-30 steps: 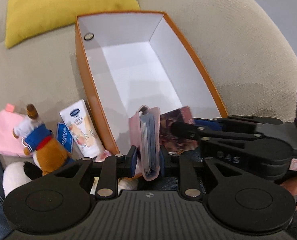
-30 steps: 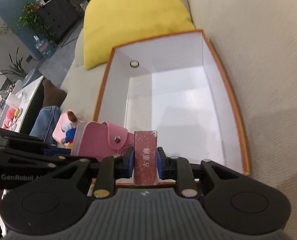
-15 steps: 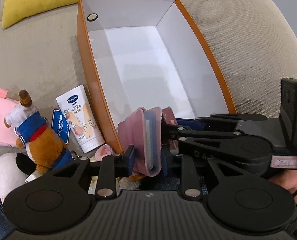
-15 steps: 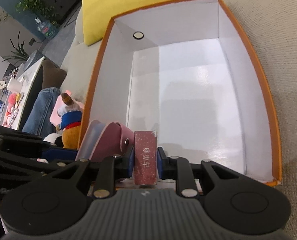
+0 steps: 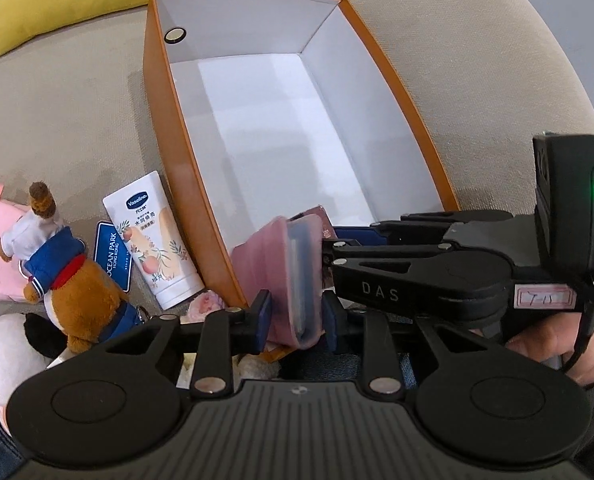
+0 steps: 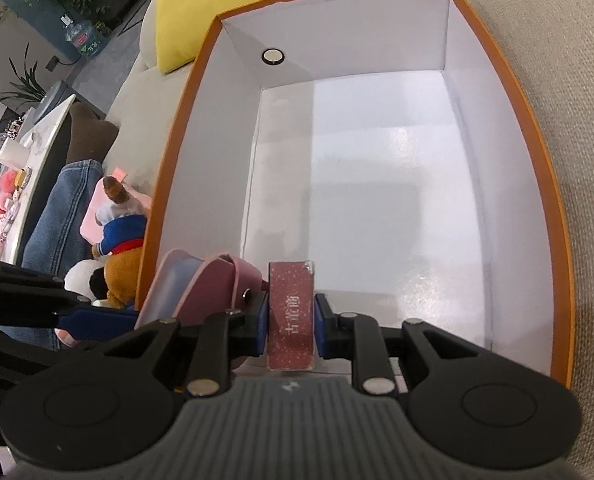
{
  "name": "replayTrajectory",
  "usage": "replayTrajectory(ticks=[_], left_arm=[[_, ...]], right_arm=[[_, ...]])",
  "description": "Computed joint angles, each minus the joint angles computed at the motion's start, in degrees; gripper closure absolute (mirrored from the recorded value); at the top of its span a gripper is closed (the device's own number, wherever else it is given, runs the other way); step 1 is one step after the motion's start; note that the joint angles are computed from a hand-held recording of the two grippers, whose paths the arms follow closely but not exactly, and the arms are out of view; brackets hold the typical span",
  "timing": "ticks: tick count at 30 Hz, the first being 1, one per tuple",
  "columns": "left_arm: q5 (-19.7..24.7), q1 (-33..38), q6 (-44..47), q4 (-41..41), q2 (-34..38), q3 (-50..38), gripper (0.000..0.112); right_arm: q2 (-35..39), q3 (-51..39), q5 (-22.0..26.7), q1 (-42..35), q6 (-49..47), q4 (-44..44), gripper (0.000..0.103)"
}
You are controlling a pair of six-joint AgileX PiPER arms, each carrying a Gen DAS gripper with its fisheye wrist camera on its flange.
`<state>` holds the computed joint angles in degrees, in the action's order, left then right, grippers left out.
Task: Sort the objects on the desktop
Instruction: 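Lower both items into the shoebox and open both grippers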
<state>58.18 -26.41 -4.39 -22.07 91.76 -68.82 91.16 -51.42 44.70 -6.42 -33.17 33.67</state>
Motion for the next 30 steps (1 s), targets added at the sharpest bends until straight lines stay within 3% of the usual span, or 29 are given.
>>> replayTrajectory(ticks=[9,17,21,30], left_arm=[[-0.6,1.9,3.5,-2.4,-4.8,3.2,0.081],[-6.3,5.3,-0.6,1.9,-14.9,10.9,0.081],[-7.3,7.8,0.2,0.4,-15.9,13.1,0.081],[-9.5,12.6,4.3,-5.9,-19.3,20.1,0.081]], right_arm=[[0.1,-0.5,0.1,1.6,2.3,-1.0,0.079],[1.3,-2.2,2.6,2.8,7.0,-1.8,0.079],[1.5,-3.2,5.2,2.9,8.0,-0.3,0.077],[-0.7,-1.1,5.7,1.0,5.7,3.5,0.072]])
